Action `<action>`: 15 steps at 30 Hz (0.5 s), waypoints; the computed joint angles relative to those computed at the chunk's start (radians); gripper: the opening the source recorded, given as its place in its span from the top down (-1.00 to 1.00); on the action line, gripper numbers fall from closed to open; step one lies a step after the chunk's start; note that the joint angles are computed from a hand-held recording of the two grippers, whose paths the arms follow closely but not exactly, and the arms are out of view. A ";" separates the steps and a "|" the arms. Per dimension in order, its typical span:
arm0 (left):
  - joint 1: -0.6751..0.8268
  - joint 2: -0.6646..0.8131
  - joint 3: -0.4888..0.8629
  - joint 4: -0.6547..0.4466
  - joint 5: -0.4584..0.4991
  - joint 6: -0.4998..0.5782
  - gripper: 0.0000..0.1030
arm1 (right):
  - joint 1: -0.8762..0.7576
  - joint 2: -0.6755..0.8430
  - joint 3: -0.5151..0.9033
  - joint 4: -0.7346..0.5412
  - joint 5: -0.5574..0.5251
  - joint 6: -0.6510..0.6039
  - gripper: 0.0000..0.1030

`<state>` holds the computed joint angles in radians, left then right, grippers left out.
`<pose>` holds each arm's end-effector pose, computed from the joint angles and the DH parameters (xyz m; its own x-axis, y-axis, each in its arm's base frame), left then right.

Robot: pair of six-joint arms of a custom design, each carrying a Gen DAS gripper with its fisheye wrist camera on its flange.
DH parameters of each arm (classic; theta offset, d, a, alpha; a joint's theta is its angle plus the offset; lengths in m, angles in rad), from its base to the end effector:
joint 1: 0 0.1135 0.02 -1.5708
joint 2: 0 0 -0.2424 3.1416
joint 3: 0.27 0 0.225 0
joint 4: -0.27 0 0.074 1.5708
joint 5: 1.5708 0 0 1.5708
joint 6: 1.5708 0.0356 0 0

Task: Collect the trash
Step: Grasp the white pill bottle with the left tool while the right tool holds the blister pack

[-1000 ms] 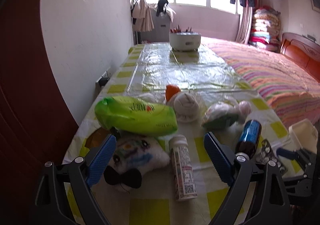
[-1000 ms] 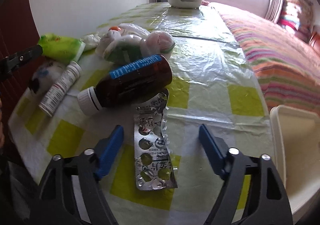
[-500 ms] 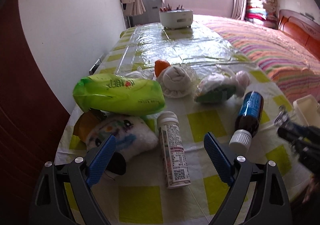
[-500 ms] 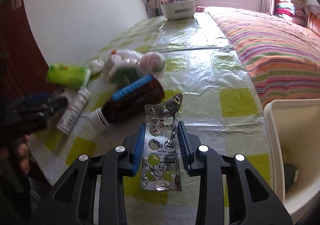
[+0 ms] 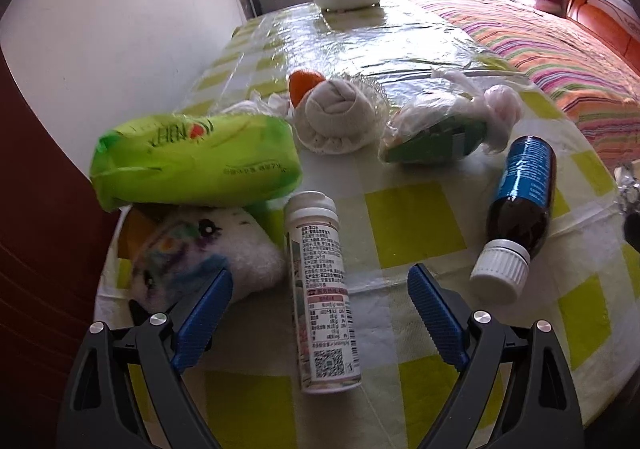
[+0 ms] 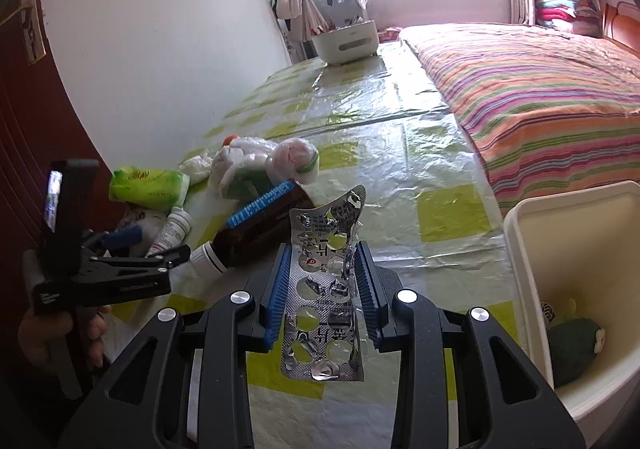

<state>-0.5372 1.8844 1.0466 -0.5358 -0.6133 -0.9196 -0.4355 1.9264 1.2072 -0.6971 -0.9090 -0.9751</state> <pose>0.2722 -0.1383 0.1220 -0.7665 -0.3005 -0.5677 -0.4751 0.8600 0.1863 0.3036 -0.1103 0.1483 -0.6262 -0.2697 -0.7316 -0.6578 0.6864 0.3100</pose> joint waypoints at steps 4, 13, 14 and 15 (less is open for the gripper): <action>0.010 0.019 0.007 0.011 0.003 -0.004 -0.68 | -0.026 0.013 0.030 -0.038 -0.028 -0.013 0.39; 0.032 0.025 -0.019 0.129 0.043 -0.037 -0.03 | -0.064 0.044 0.091 -0.117 -0.078 -0.048 0.39; 0.033 0.024 -0.024 0.143 0.047 -0.036 0.08 | -0.064 0.043 0.091 -0.114 -0.079 -0.045 0.39; 0.034 0.025 -0.024 0.154 0.050 -0.029 0.22 | -0.066 0.044 0.092 -0.111 -0.081 -0.042 0.39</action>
